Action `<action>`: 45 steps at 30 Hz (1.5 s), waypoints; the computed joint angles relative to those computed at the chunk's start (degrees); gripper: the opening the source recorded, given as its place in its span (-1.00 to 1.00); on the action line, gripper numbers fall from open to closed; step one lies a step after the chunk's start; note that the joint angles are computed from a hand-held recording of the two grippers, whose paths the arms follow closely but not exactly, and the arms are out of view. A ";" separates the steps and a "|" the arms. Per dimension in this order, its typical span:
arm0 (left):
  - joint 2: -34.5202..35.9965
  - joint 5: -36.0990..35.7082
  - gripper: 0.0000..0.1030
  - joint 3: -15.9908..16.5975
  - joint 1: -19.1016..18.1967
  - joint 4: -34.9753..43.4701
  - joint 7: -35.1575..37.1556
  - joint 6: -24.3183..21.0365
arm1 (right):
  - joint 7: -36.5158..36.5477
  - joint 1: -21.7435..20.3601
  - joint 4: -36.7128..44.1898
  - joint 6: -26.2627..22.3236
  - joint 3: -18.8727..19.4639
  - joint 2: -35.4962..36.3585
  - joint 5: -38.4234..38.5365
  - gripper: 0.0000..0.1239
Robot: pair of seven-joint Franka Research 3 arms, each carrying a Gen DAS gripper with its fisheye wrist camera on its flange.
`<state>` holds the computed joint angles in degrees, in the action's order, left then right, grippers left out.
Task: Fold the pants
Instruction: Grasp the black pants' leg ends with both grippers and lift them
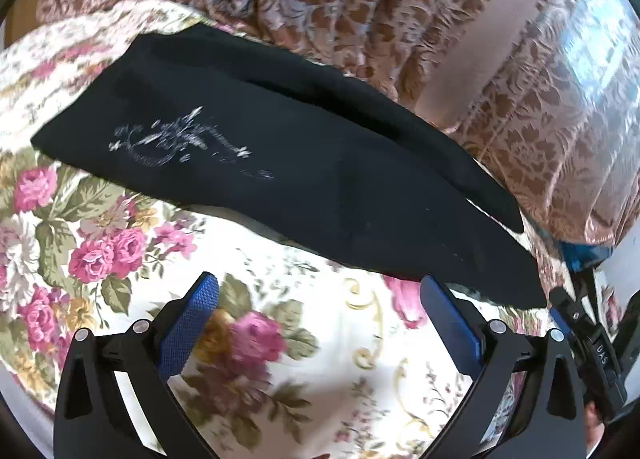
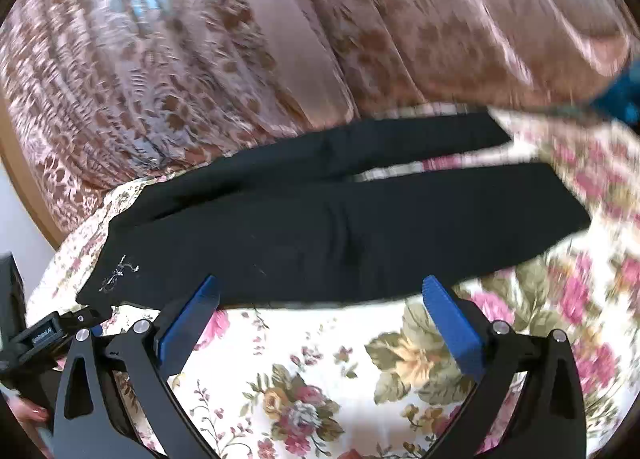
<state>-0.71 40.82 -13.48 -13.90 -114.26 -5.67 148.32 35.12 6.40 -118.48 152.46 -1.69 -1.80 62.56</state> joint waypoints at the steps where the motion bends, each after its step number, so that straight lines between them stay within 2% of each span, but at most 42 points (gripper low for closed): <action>1: -0.30 -0.36 0.94 0.23 0.21 -0.59 -0.15 0.08 | 2.14 -0.74 1.11 -2.99 -0.77 1.15 -0.14 0.63; 4: -1.70 2.11 0.94 0.46 0.96 -2.82 -3.19 -1.04 | 8.08 -3.02 3.30 -6.62 -1.70 3.83 0.49 0.63; 6: -3.16 6.09 0.94 -0.11 1.51 -3.92 -7.97 -5.25 | 11.35 -4.94 5.28 -8.59 -2.19 5.80 2.00 0.63; 8: -4.29 7.79 0.94 -0.15 2.16 -5.20 -10.17 -6.30 | 13.69 -6.87 7.00 -10.42 -2.36 7.41 3.56 0.63; 12: -6.50 8.93 0.94 0.95 4.76 -9.22 -13.53 -0.47 | 19.98 -10.93 10.84 -14.40 -2.52 11.36 6.53 0.61; 14: -8.10 13.76 0.94 0.92 7.08 -11.74 -20.13 3.08 | 22.12 -13.02 12.81 -16.06 -2.32 13.64 8.35 0.44; 16: -8.99 15.66 0.94 0.92 8.73 -13.34 -24.31 5.37 | 25.19 -14.60 15.27 -17.10 -1.96 16.17 8.63 0.19; 18: -9.59 21.07 0.94 0.76 11.20 -14.89 -31.31 9.50 | 26.50 -16.30 17.62 -18.13 -1.14 18.58 10.18 0.08; 19: -9.46 22.51 0.94 0.62 11.91 -14.87 -32.96 10.04 | 27.41 -16.90 18.92 -18.35 -0.79 19.70 10.24 0.06; 25: -8.69 30.69 0.94 1.14 14.59 -14.72 -39.81 12.77 | 28.96 -18.51 24.59 -18.13 1.62 23.98 8.42 0.01; 27: -8.30 31.58 0.94 1.53 14.65 -14.53 -40.05 12.85 | 28.80 -18.58 25.49 -17.18 2.34 24.81 7.71 0.00; 29: -7.84 31.00 0.94 1.88 14.31 -14.17 -37.84 12.49 | 27.43 -18.50 25.96 -15.79 3.05 25.38 7.27 -0.07; 33: -7.21 32.15 0.89 2.47 14.44 -13.74 -38.09 12.60 | 26.64 -18.21 26.29 -13.28 3.72 26.24 5.70 -0.41; 36: -7.22 32.06 0.80 3.11 14.62 -13.92 -38.44 13.07 | 24.63 -19.62 27.61 -14.00 4.94 27.75 8.04 -0.51; 38: -8.07 29.38 0.54 3.21 14.39 -14.79 -37.53 12.37 | 23.77 -20.01 28.13 -14.10 5.36 28.32 8.79 -0.51; 39: -9.00 27.47 0.53 3.17 14.24 -15.70 -37.33 12.10 | 23.40 -19.98 28.20 -13.91 5.45 28.39 8.77 -0.51; 42: -12.17 31.30 0.53 1.66 15.32 -18.85 -44.34 12.87 | 20.01 -20.29 27.30 -12.96 6.13 28.00 10.82 -0.49; 45: -12.56 33.01 0.53 1.53 16.29 -19.43 -46.11 14.37 | 19.01 -20.02 26.98 -12.49 6.05 27.81 11.37 -0.48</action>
<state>-13.26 73.82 -11.95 2.39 -133.69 -51.78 162.69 54.14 -13.62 -91.50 139.97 4.36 26.01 73.94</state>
